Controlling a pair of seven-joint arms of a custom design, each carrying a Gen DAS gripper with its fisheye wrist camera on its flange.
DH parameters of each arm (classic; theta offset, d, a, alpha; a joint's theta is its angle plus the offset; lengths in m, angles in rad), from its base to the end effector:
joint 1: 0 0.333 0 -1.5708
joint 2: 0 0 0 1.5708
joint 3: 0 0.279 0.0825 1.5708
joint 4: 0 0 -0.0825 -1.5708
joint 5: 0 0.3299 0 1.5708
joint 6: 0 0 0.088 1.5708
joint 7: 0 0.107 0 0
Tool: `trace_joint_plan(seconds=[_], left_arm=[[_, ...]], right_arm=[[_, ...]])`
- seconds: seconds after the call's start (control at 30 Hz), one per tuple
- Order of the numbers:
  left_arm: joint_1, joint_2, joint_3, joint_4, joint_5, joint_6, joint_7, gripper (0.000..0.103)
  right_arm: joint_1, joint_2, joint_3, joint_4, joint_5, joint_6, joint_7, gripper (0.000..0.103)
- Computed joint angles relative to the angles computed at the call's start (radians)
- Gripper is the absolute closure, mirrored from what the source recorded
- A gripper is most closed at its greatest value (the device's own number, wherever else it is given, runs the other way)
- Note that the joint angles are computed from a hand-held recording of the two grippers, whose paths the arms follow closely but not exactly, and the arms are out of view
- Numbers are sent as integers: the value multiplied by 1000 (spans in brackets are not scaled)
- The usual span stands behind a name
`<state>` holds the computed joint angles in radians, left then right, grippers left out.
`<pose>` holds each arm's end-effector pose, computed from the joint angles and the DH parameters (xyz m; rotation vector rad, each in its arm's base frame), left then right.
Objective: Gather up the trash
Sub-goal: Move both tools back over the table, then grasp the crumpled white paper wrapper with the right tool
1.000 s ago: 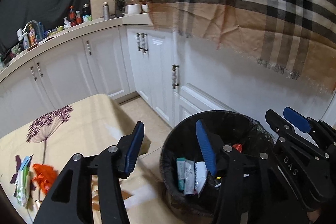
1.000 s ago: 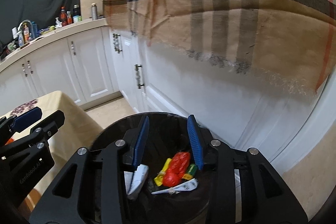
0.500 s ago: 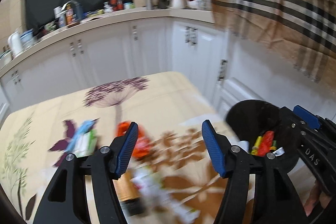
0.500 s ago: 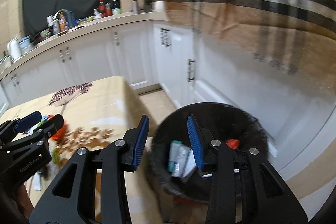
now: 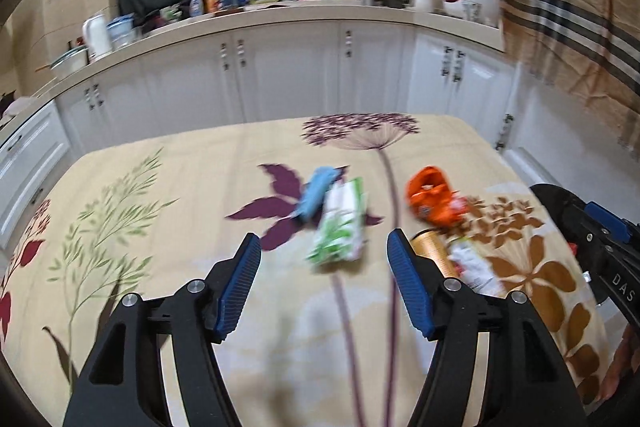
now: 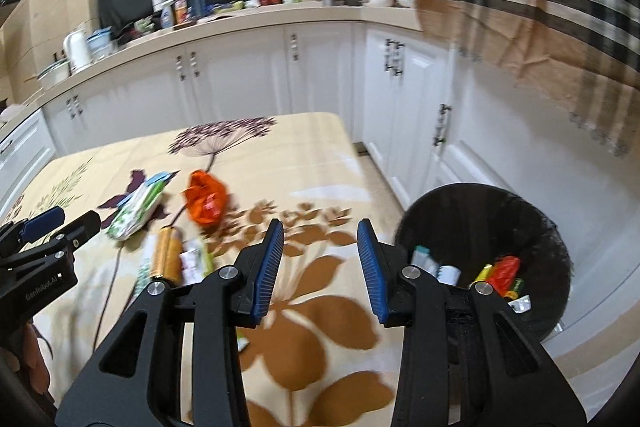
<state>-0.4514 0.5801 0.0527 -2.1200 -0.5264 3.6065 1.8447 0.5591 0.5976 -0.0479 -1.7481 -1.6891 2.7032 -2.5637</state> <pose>0.5408 -0.1616 0.2563 -1.6057 1.7959 -0.8286 0.5153 0.3312 0.2480 -1.5528 1.7446 -0.8378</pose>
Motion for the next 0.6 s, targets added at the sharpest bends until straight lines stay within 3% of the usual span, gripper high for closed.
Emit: trace_joint_plan(seconds=[0.6], left_arm=[[83, -25, 6, -88, 2, 0, -30, 38]], right_arm=[[58, 177, -32, 204, 398, 130, -465, 66]])
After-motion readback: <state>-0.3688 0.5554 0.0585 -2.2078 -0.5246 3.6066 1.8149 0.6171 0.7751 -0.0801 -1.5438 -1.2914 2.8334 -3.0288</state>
